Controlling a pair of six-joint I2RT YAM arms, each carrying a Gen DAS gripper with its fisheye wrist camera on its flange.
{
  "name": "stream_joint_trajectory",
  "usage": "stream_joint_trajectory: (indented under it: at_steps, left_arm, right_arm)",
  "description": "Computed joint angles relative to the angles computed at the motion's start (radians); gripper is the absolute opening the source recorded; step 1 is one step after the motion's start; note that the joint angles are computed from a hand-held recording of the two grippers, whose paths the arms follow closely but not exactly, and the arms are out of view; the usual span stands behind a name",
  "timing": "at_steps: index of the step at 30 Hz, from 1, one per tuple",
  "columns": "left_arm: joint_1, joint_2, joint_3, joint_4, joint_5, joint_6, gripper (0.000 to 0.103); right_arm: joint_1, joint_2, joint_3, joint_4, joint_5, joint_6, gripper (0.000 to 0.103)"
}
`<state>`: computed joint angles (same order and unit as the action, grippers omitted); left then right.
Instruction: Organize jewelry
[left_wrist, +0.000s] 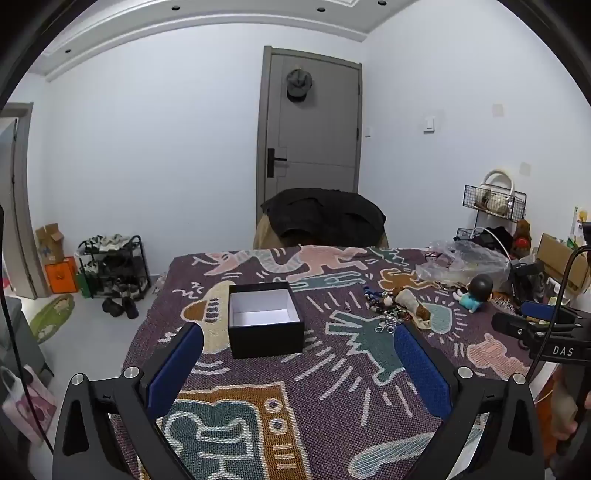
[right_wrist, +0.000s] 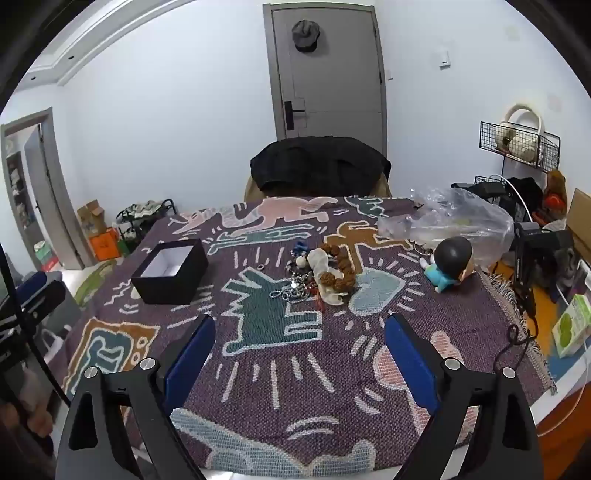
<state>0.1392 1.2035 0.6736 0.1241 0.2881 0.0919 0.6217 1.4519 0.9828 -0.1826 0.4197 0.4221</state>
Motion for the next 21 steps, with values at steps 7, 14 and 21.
stream_joint_trajectory:
  at_steps: [7,14,21]
  left_arm:
    - [-0.003,-0.033,-0.039,0.035,0.016,-0.018,0.103]
    - [0.038,-0.029,0.006,-0.026,0.073,-0.001,0.103]
    - [0.032,-0.03,0.012,-0.036,0.07,0.007,0.103]
  right_arm:
    - [0.027,0.006,-0.003,0.002,0.027,0.002,0.093]
    - [0.012,0.005,0.006,-0.009,0.003,-0.008,0.093]
    - [0.013,-0.001,0.001,-0.005,0.004,-0.008,0.093]
